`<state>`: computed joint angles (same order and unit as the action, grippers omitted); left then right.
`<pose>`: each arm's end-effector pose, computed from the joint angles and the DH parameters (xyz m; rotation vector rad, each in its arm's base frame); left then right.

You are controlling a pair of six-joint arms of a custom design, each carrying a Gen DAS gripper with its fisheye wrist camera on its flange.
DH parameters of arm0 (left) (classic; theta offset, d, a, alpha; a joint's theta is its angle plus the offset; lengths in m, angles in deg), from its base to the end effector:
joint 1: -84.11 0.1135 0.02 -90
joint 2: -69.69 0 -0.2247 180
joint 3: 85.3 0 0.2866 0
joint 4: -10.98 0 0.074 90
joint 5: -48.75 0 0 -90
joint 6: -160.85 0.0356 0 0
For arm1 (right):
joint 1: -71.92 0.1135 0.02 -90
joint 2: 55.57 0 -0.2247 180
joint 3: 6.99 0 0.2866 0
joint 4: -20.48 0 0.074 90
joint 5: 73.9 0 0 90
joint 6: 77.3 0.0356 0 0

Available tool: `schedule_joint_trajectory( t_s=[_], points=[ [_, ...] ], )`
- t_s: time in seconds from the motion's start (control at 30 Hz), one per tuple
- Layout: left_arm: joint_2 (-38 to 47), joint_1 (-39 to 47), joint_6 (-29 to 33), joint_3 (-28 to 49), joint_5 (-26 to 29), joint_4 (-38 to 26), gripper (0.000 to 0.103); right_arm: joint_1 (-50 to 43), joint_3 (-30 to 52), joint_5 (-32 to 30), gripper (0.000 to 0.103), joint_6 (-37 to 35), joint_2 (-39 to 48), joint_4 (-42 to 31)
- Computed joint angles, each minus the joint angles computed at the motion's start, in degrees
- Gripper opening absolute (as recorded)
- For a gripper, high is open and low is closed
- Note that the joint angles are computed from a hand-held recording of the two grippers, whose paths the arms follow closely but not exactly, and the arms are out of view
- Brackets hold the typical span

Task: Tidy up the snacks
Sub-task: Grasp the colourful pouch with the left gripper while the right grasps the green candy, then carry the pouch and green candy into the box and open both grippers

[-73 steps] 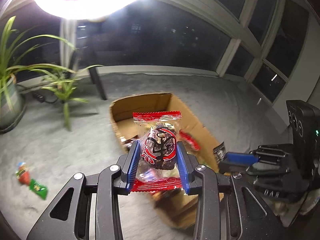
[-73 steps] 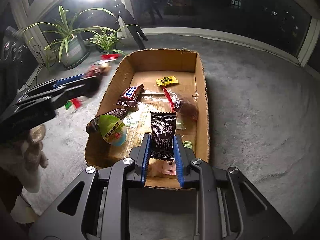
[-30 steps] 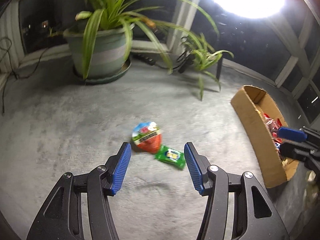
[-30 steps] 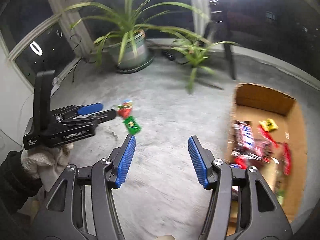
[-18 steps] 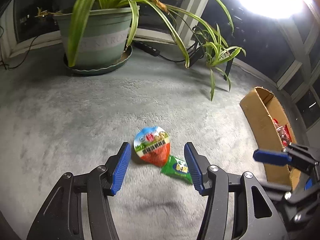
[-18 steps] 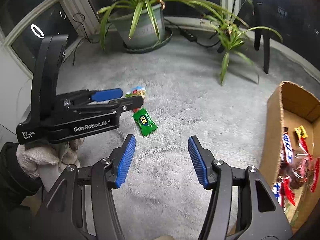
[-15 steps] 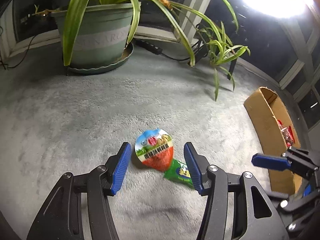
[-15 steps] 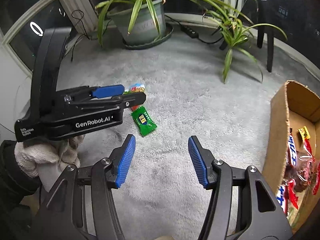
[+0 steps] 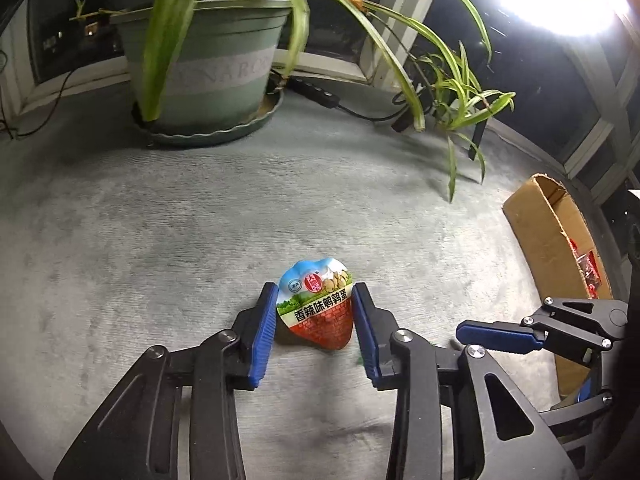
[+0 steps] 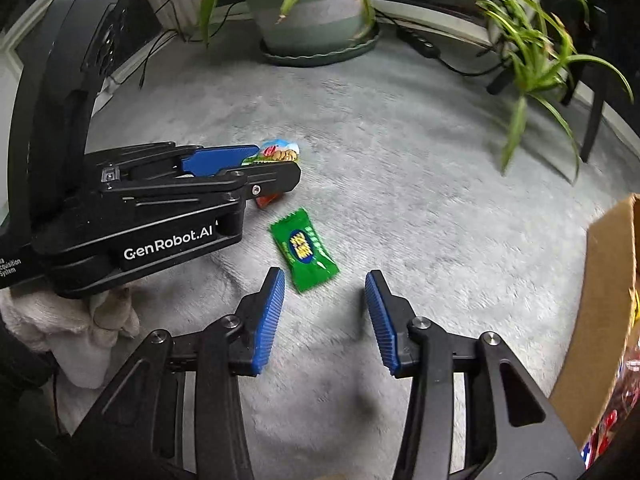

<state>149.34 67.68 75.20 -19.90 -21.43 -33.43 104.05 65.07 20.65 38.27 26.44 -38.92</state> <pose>0.2971 -0.1002 0.1722 0.5911 2.5209 -0.5257 0.2637 0.1623 0.1840 -0.1392 2.7809 0.1479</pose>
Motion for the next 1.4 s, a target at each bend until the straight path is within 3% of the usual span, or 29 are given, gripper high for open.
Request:
schedule_joint_trajectory(
  t_s=[0.3,0.4,0.57,1.1,1.4],
  points=[
    [-1.3,3.5,2.2,-0.8,1.1,-1.1,0.029,1.0,5.5,2.2,0.043,-3.3,7.2,0.1],
    [-1.5,4.1,2.4,-1.3,1.2,-1.0,0.028,1.4,6.9,3.5,0.025,-3.7,8.6,-0.5],
    [-2.4,5.0,3.2,-1.9,1.6,-1.1,0.027,1.0,7.2,2.5,0.021,-3.2,8.5,-1.0],
    [-8.8,5.1,3.0,-4.5,3.5,-3.2,0.026,-0.2,0.6,2.8,0.020,1.8,-6.4,-2.9],
    [-15.0,0.8,-0.3,-4.5,4.3,-5.1,0.026,-1.9,1.1,7.0,0.020,1.7,-19.5,-11.0]
  ],
)
